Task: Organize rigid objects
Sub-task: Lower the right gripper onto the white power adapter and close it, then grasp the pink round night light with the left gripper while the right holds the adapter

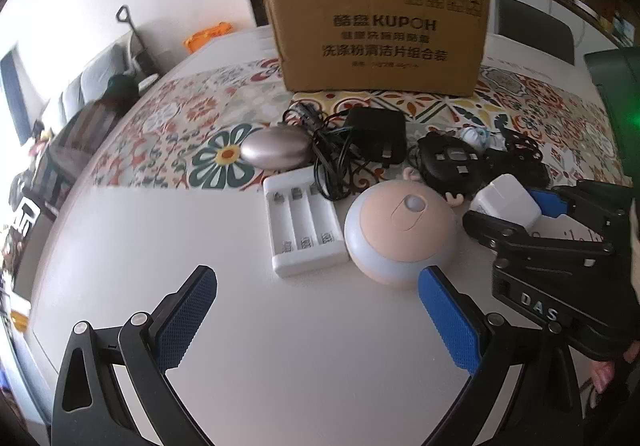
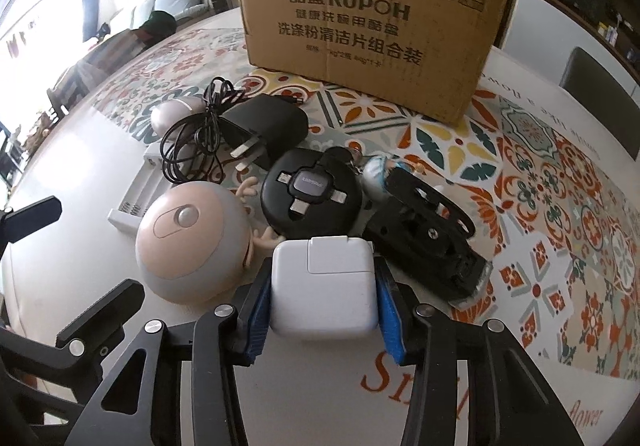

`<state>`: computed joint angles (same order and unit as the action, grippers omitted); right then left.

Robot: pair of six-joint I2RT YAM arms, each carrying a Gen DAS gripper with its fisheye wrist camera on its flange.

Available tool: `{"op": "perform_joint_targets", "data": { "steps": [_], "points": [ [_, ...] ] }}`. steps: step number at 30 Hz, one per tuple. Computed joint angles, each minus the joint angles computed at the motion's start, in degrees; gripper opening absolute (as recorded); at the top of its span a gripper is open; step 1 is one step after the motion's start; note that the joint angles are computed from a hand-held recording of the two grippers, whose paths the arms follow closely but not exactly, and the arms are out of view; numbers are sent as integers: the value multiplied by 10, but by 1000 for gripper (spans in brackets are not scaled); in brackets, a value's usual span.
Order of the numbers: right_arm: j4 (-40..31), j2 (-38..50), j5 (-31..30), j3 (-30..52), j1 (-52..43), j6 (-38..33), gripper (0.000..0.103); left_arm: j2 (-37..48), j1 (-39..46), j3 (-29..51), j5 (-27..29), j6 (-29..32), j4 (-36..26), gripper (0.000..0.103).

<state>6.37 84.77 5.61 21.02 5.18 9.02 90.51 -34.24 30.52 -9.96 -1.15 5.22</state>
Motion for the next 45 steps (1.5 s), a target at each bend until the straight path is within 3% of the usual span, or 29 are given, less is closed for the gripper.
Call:
{"op": "perform_joint_targets", "data": {
  "steps": [9, 17, 24, 34, 45],
  "points": [
    [-103, -115, 30, -29, 5, 68, 46, -6, -8, 9, 44, 93, 14, 103],
    [-208, -198, 76, -40, 25, 174, 46, 27, -7, 40, 108, 159, 2, 97],
    [-259, -242, 100, -56, 42, 254, 46, 68, -6, 60, 139, 203, 4, 90],
    [-273, -231, 121, -49, 88, 329, 46, 119, 11, 100, 173, 230, -10, 81],
    [-254, -195, 124, -39, 92, 345, 46, 155, 21, 135, 192, 225, -33, 76]
  ]
}}
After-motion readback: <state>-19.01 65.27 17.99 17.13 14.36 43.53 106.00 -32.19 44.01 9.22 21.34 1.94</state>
